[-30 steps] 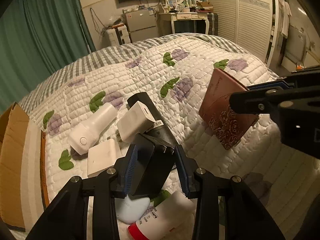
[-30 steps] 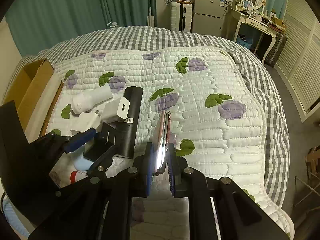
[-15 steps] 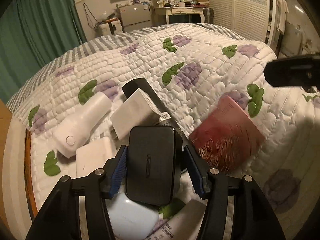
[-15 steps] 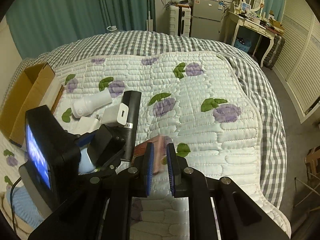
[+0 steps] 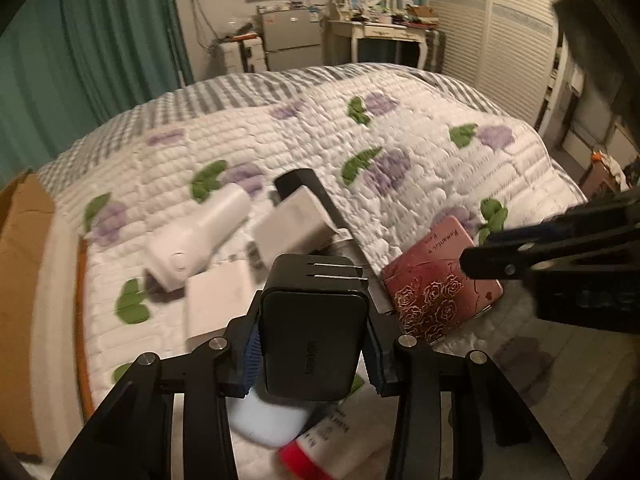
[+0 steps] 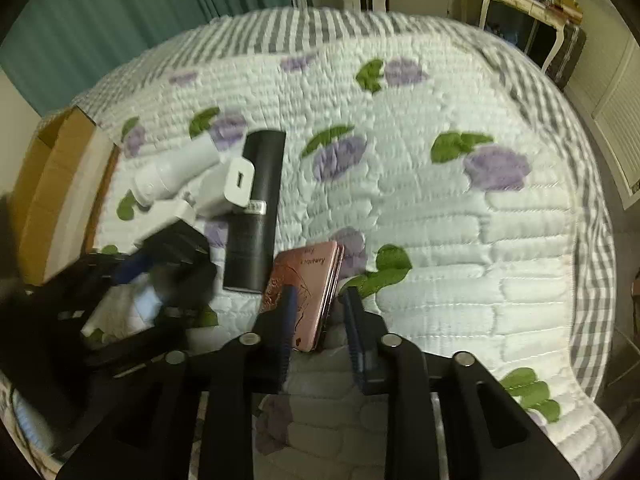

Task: Organize rigid objects
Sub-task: 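Carry the power bank and phone to the box and release both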

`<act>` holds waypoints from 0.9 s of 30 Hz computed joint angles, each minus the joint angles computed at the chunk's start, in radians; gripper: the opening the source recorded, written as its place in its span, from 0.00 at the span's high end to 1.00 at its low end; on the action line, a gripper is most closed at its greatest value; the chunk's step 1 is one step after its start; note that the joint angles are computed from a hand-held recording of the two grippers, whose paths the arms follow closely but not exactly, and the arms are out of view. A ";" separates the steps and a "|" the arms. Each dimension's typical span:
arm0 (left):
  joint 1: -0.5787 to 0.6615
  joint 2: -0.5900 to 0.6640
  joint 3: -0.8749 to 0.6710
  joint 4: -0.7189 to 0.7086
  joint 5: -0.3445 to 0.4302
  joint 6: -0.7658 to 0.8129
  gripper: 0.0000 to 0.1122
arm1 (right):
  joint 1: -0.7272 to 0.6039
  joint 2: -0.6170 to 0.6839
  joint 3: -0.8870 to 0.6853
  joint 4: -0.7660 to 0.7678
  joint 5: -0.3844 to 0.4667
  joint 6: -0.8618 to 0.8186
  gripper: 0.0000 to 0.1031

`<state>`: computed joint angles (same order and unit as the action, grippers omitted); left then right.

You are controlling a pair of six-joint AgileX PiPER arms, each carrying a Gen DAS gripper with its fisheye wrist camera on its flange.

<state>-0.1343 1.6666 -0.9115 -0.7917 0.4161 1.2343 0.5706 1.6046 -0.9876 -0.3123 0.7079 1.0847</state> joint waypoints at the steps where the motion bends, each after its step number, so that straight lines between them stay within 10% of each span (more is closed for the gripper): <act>1: 0.013 -0.007 -0.005 0.003 0.015 -0.009 0.62 | -0.014 0.007 0.003 0.024 -0.010 -0.018 0.76; 10: 0.072 -0.051 -0.041 0.023 0.092 -0.053 0.62 | -0.055 0.054 -0.011 0.135 -0.082 -0.143 0.65; 15: 0.122 -0.080 -0.049 0.025 0.127 -0.043 0.62 | -0.009 0.011 0.002 0.085 -0.134 -0.075 0.86; 27: 0.273 -0.154 -0.112 -0.007 0.290 -0.004 0.62 | 0.123 0.040 -0.077 -0.132 0.023 0.177 0.90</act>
